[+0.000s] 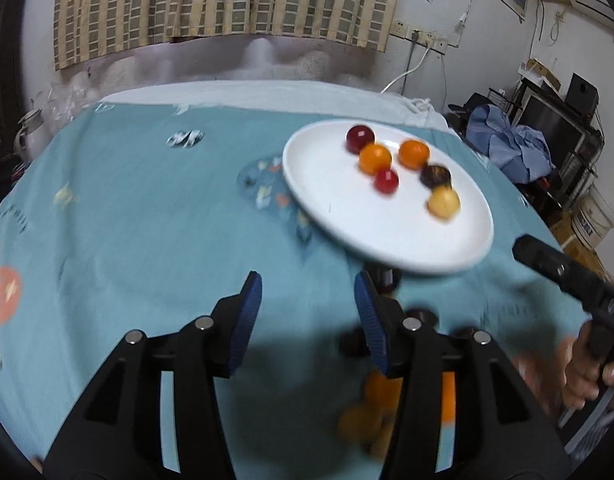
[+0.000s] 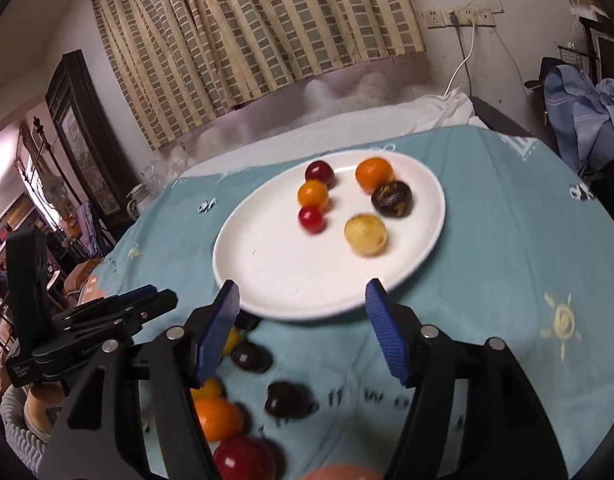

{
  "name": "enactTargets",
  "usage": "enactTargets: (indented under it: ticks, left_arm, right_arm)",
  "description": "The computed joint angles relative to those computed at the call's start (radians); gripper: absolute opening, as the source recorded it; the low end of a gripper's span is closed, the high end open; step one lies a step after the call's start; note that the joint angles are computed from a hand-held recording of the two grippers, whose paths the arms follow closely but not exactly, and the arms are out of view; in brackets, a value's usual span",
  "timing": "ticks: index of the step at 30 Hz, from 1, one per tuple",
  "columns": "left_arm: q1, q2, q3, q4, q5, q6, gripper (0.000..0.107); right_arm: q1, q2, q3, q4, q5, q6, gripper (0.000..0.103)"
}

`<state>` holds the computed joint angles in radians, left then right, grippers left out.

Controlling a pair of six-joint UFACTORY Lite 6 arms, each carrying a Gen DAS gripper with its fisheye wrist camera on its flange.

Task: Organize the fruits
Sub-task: 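Release both fruits onto the white plate by opening both grippers, then grasp the pale speckled pepino with the left gripper while the right gripper grasps the red apple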

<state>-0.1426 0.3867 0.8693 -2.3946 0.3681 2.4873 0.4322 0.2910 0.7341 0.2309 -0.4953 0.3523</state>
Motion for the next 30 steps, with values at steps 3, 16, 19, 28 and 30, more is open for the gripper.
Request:
enactTargets:
  ticks: [3,16,19,28,30]
  left_arm:
    - [0.011,-0.150,-0.226,-0.092,0.079,0.174,0.055]
    - [-0.121,-0.230,-0.415,-0.301,0.140,0.508,0.064]
    - [-0.154,-0.191,-0.397,-0.396,0.118,0.592,0.070]
    - [0.082,-0.246,-0.408,-0.154,0.125,0.374,0.070]
    - [0.120,-0.236,-0.402,-0.062,0.135,0.300,0.070]
  right_arm:
    - [0.077,-0.059,-0.070,0.137,-0.016,-0.098,0.066]
    - [-0.024,-0.081,-0.134,-0.074,-0.013,0.185,0.066]
    - [-0.016,-0.083,-0.136,-0.060,-0.010,0.177,0.066]
    - [-0.018,-0.105,-0.156,-0.062,-0.021,0.184,0.066]
    - [-0.014,-0.104,-0.154,-0.057,-0.020,0.176,0.066]
